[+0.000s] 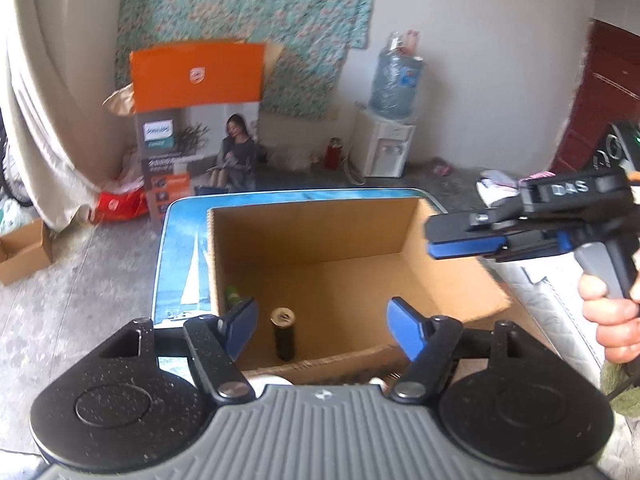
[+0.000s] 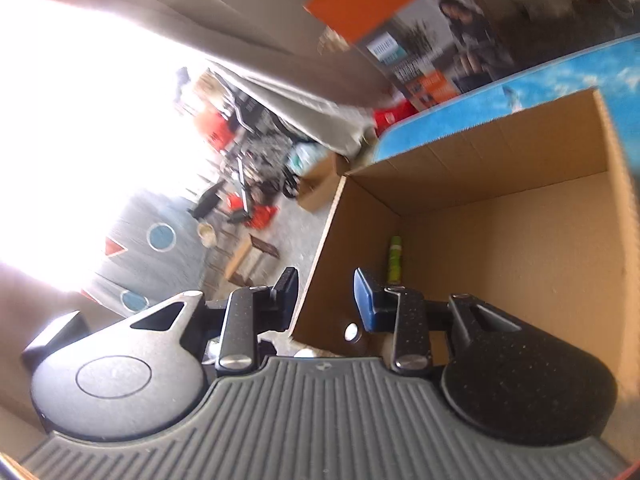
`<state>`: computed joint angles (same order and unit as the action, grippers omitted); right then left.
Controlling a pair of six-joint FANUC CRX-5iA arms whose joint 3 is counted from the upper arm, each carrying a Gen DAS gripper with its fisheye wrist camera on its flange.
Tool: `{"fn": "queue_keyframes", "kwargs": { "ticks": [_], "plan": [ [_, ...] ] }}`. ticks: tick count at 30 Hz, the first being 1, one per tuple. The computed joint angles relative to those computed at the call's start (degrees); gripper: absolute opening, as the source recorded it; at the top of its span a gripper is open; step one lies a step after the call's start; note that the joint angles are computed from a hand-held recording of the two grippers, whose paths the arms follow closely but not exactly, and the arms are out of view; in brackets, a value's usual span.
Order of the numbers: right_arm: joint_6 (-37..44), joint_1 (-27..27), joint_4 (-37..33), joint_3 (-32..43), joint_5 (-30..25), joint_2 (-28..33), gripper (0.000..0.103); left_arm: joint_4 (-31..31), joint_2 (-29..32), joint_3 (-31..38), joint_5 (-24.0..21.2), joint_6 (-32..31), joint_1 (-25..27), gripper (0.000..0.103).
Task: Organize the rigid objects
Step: 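Move the right tool to the pink bowl and grasp the black oval case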
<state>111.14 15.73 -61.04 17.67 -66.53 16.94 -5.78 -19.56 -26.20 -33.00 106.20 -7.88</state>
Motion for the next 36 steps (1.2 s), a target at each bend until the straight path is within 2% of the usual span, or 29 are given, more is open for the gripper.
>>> {"fn": "queue_keyframes", "kwargs": {
  "ticks": [4,7,9,15,18,21,23,25,33,36],
  "plan": [
    [6.5,-4.6,-3.9,-10.4,1.7,-8.0,0.034,0.9,-2.0,-3.0,2.4,-1.7,-2.8,0.075],
    [8.4,-6.9,-4.0,-17.9,3.9,-12.5,0.036,5.7,-1.6,-5.9,4.4,-7.5,-4.1,0.075],
    [8.3,-7.7,-3.4,-22.0,5.6,-14.5,0.037,8.5,-0.2,-7.3,5.5,-11.4,-5.3,0.075],
    [5.9,-7.1,-1.2,-31.5,12.0,-16.5,0.037,10.5,7.1,-7.5,6.7,-14.0,-10.2,0.071],
    [4.0,-6.0,-1.1,-33.5,14.2,-15.4,0.037,9.9,10.7,-6.5,7.8,-13.7,-11.6,0.066],
    [3.8,-5.8,-2.6,-34.1,14.4,-14.2,0.037,6.4,14.1,-3.6,6.2,-11.2,-13.3,0.053],
    [3.6,-5.0,-2.4,-34.5,15.5,-13.8,0.036,5.0,15.6,-2.4,5.8,-10.7,-14.0,0.052],
    [2.5,-4.0,-1.9,-33.1,16.3,-12.5,0.034,2.3,16.8,-0.9,4.5,-8.8,-14.8,0.043],
    [5.4,-4.3,-4.0,-32.7,15.5,-10.7,0.022,0.2,19.5,0.9,4.2,-7.0,-15.6,0.037],
    [7.1,-4.8,-5.3,-32.5,14.7,-10.5,0.021,0.1,19.8,1.0,4.2,-7.0,-15.3,0.033]
  ]
}}
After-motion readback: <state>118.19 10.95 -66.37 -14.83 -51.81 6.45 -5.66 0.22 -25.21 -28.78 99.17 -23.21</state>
